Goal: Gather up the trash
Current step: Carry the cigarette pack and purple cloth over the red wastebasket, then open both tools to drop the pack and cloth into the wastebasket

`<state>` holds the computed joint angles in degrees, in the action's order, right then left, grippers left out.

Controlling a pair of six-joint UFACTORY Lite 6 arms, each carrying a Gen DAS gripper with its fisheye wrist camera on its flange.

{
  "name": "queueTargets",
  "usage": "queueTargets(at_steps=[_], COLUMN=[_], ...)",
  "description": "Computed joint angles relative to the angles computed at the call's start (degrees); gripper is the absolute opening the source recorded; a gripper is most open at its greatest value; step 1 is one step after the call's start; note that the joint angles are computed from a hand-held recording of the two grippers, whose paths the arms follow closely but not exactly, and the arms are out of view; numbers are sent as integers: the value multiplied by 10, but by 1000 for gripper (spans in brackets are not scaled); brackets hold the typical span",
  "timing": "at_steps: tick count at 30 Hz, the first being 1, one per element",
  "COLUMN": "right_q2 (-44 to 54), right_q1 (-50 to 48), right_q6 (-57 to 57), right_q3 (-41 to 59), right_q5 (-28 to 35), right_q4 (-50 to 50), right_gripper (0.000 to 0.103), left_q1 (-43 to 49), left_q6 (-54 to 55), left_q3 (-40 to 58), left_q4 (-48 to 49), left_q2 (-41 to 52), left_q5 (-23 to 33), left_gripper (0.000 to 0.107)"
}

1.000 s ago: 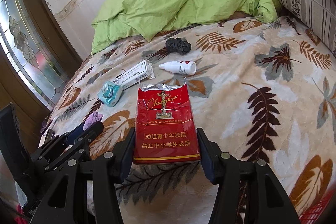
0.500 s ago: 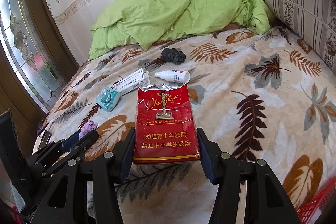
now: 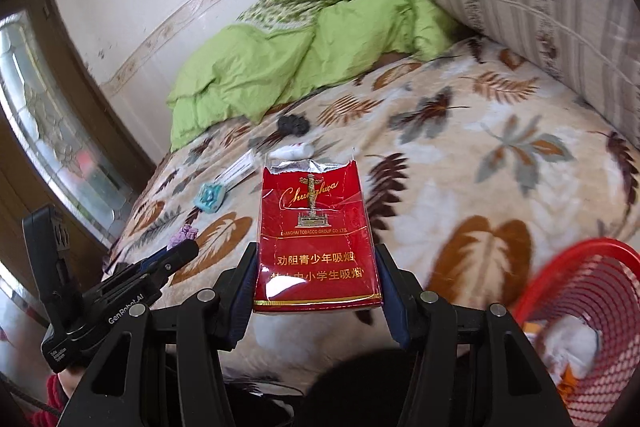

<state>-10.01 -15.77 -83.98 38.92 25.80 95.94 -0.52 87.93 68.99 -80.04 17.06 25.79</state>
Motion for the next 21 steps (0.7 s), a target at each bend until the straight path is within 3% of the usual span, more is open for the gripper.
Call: queueTargets(at_steps=[6,12,18,19,20,21], right_q2=[-110,-99,-35,-25,-14,-6], right_q1=[-219,-452,-552,-553,-550,-548], right_q6=[70,52,30,31,36,41], right_q3=[-76,-80,-52,-48,-43,-39], right_q5=[92,193,218,212,202,194], right_q4=[-141,-210,-234,-233,-235,-239], right_gripper=[59,59,59,59,63,64], left_q1=[-72,-204,-326,-341,-355,-357], left_q6=[-92,-167,-252,-258,-279,-282], left_q3=[4,23,85,97,119,123], left_q4=[72,130,187,190,209,211], left_q2=[-42,-55,10,25,47,53], left_q5=[38,43,47,45,46,47], left_gripper=[22,23,23,30,47,52])
